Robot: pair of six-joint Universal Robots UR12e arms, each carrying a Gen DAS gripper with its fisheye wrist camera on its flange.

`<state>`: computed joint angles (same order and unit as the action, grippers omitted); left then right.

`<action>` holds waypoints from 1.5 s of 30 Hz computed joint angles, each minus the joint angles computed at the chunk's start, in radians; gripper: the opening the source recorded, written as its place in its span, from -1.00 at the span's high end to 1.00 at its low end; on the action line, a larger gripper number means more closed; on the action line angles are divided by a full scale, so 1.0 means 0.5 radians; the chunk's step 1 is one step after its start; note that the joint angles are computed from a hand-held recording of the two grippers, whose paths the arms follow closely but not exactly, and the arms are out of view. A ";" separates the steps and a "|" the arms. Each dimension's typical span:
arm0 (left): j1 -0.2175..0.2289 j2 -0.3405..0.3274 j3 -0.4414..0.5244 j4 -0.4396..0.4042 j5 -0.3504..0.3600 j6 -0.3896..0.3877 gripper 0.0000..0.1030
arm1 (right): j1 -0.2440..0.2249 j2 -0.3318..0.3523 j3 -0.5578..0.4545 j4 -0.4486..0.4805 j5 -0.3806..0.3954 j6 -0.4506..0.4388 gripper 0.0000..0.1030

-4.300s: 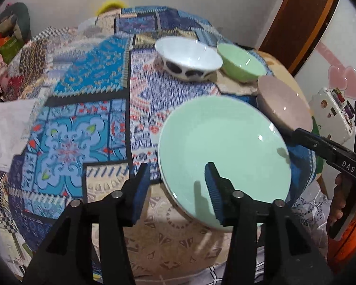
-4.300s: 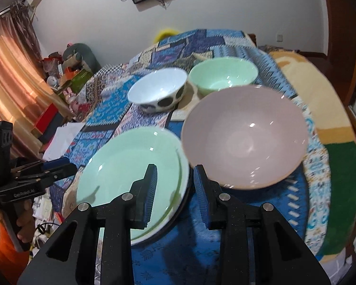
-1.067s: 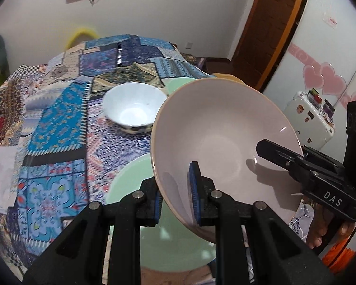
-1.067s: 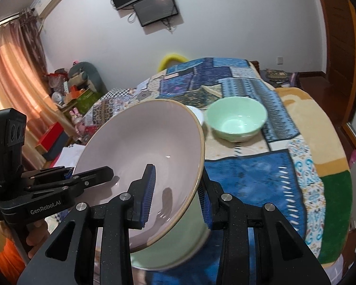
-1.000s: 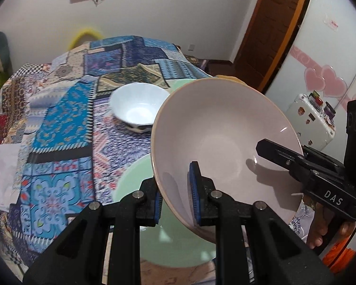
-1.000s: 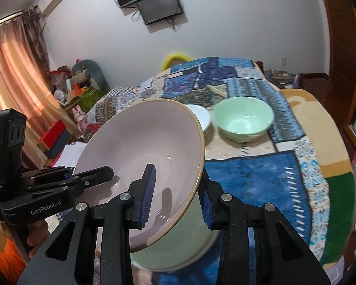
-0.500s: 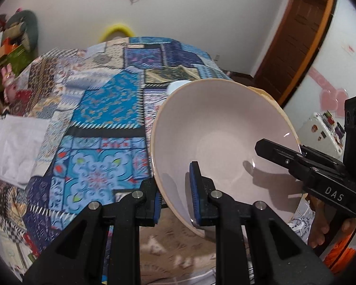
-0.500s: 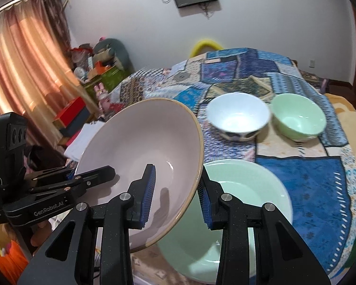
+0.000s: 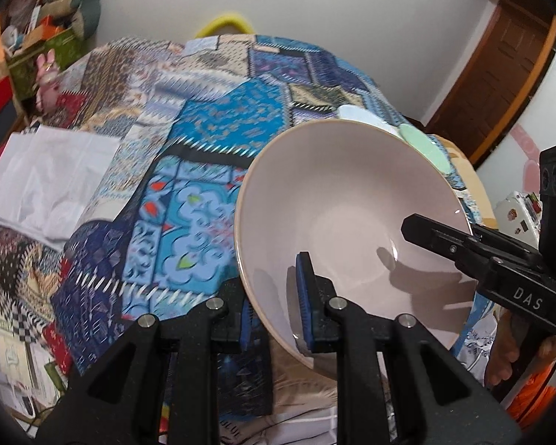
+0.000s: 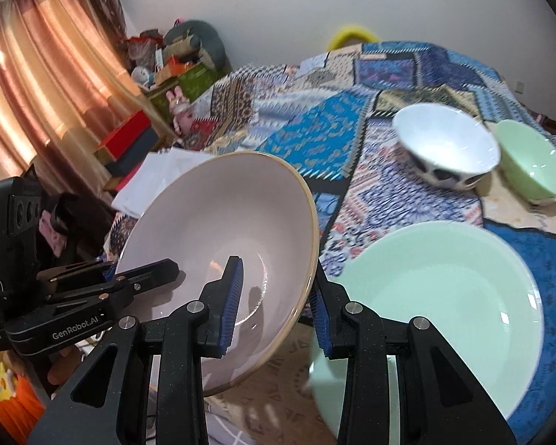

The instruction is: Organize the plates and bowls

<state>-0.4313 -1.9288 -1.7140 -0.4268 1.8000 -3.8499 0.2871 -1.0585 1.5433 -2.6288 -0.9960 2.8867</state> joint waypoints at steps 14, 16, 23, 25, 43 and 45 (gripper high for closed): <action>0.091 0.047 -0.195 0.035 -0.123 -0.149 0.61 | 0.087 0.080 -0.099 0.226 -0.167 -0.142 0.39; 0.099 0.040 -0.198 0.037 -0.142 -0.160 0.61 | 0.091 0.084 -0.101 0.231 -0.182 -0.147 0.39; 0.107 0.028 -0.210 0.058 -0.134 -0.157 0.61 | 0.092 0.095 -0.119 0.268 -0.199 -0.148 0.38; 0.104 0.021 -0.211 0.087 -0.123 -0.120 0.61 | 0.091 0.093 -0.117 0.264 -0.197 -0.151 0.35; 0.042 0.043 -0.167 -0.036 0.087 -0.143 0.61 | 0.022 0.002 -0.010 0.057 -0.189 -0.150 0.33; 0.040 0.059 -0.166 -0.055 0.100 -0.158 0.61 | 0.000 -0.013 0.002 0.017 -0.195 -0.138 0.33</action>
